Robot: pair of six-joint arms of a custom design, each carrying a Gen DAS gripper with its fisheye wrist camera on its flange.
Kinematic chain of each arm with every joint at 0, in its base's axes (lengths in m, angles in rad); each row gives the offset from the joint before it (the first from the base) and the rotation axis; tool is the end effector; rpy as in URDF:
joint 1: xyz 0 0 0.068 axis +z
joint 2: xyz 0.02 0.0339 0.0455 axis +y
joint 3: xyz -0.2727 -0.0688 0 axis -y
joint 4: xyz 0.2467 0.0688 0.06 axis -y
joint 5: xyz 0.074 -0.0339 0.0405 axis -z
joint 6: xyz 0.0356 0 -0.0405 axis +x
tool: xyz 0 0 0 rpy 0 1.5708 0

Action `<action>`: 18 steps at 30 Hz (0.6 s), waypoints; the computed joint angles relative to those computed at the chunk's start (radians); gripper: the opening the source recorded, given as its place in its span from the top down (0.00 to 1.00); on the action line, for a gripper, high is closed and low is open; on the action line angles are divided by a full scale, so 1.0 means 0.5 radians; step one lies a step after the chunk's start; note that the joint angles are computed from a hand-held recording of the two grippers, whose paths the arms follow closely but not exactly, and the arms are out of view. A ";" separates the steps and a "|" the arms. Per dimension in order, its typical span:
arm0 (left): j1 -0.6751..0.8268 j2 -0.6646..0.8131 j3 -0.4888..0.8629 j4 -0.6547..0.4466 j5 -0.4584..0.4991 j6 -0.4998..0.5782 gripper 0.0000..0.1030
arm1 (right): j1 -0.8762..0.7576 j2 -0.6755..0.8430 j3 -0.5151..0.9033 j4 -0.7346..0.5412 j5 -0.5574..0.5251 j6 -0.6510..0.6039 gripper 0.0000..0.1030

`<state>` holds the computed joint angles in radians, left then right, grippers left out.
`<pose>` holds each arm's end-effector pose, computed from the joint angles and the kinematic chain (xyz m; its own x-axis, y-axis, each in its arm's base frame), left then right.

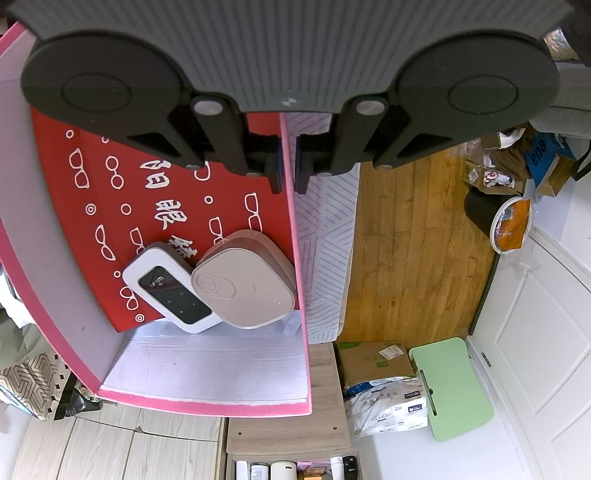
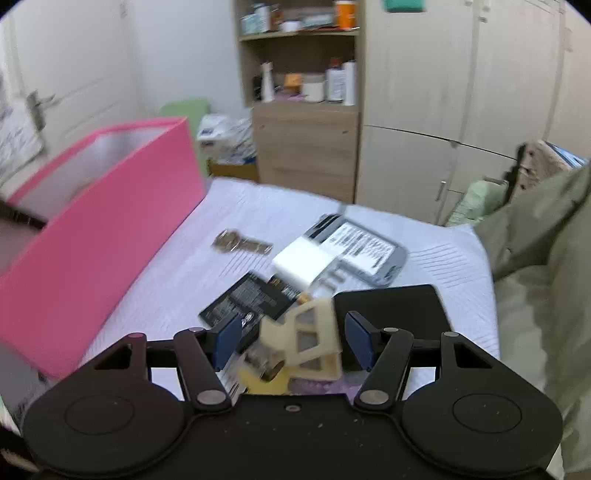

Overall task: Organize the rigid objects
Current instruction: 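Grasp the cream plastic clip with the right gripper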

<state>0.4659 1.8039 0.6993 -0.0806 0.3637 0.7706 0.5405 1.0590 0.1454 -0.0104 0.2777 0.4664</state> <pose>0.2628 0.1180 0.0860 -0.8031 0.3248 -0.4995 0.3612 0.9322 0.0255 0.1335 0.0688 0.1062 -0.7700 0.0423 -0.6366 -0.0078 0.9971 0.0756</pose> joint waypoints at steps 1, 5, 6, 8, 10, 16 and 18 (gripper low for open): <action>0.004 0.004 0.005 -0.005 0.005 0.000 0.95 | 0.035 0.051 0.004 0.015 0.039 -0.003 0.35; 0.010 0.011 0.015 -0.015 0.014 -0.004 0.95 | 0.021 0.253 0.009 0.142 0.067 0.018 0.45; 0.010 0.012 0.017 -0.015 0.014 -0.002 0.95 | 0.009 0.255 0.008 0.148 0.059 0.028 0.46; 0.011 0.015 0.018 -0.016 0.015 0.000 0.95 | 0.004 0.223 0.014 0.108 0.043 0.024 0.47; 0.010 0.014 0.016 -0.014 0.015 -0.004 0.95 | 0.010 0.157 0.005 0.074 0.046 0.058 0.47; 0.015 0.010 0.018 -0.026 0.024 -0.004 0.95 | -0.061 -0.144 -0.051 0.035 -0.033 0.123 0.47; 0.020 0.013 0.025 -0.033 0.032 -0.005 0.95 | -0.070 -0.184 -0.042 0.038 -0.055 0.123 0.47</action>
